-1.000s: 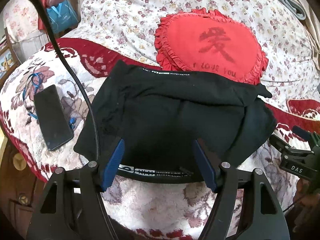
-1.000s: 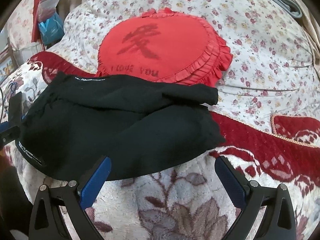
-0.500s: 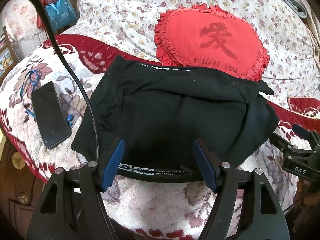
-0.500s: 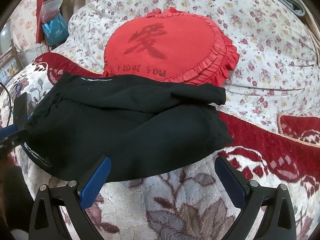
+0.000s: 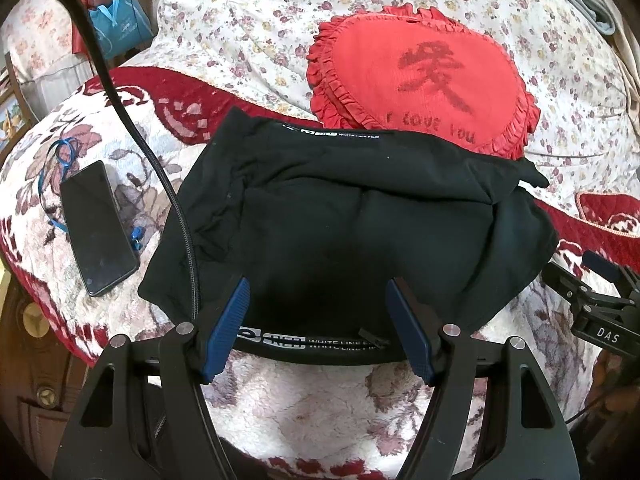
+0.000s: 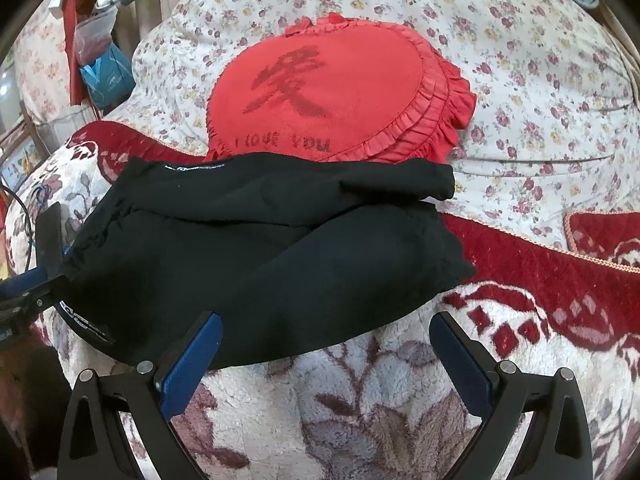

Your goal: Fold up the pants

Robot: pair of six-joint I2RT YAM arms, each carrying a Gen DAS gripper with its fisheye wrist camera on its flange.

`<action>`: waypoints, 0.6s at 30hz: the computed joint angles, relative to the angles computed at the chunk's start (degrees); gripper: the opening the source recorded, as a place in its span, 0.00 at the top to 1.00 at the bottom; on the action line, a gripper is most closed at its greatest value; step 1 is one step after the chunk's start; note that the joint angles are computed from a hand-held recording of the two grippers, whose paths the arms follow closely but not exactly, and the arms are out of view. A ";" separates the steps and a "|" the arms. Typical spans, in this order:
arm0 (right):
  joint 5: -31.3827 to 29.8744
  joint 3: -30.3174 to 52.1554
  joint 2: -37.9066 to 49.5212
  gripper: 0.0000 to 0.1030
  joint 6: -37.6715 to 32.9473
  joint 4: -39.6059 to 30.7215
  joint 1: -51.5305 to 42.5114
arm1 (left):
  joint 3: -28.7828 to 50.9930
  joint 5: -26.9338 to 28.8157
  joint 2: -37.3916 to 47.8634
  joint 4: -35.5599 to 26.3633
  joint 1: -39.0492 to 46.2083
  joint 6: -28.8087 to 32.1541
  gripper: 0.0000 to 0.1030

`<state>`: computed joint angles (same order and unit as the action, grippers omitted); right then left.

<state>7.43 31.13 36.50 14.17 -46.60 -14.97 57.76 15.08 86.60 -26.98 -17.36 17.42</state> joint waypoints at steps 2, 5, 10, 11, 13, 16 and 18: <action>-0.71 -0.19 -0.24 0.00 -0.54 -0.15 -0.42 | 0.15 -0.01 0.14 -0.15 -0.12 -0.19 0.31; -0.44 -0.28 -0.05 0.00 -0.41 0.06 0.31 | 0.15 -0.03 0.30 -0.11 -0.15 -0.34 0.31; -0.27 -0.57 -0.07 0.00 -1.58 0.06 -0.02 | 0.78 0.71 1.39 -0.39 0.92 -0.45 0.31; -1.11 -0.67 -0.19 0.00 -2.16 0.08 -1.16 | 1.05 0.98 1.64 -0.54 1.30 -0.53 0.31; -2.77 -0.83 -0.31 0.00 -3.19 0.17 -3.54 | 1.39 1.25 1.95 -0.51 1.93 -0.74 0.31; -4.47 -0.80 -0.28 0.00 -4.03 0.38 -5.44 | 1.57 0.90 2.22 -0.03 2.28 -0.99 0.31; -3.85 -0.69 0.04 0.00 -3.71 0.58 -4.53 | 1.57 0.72 2.39 0.22 2.32 -1.02 0.31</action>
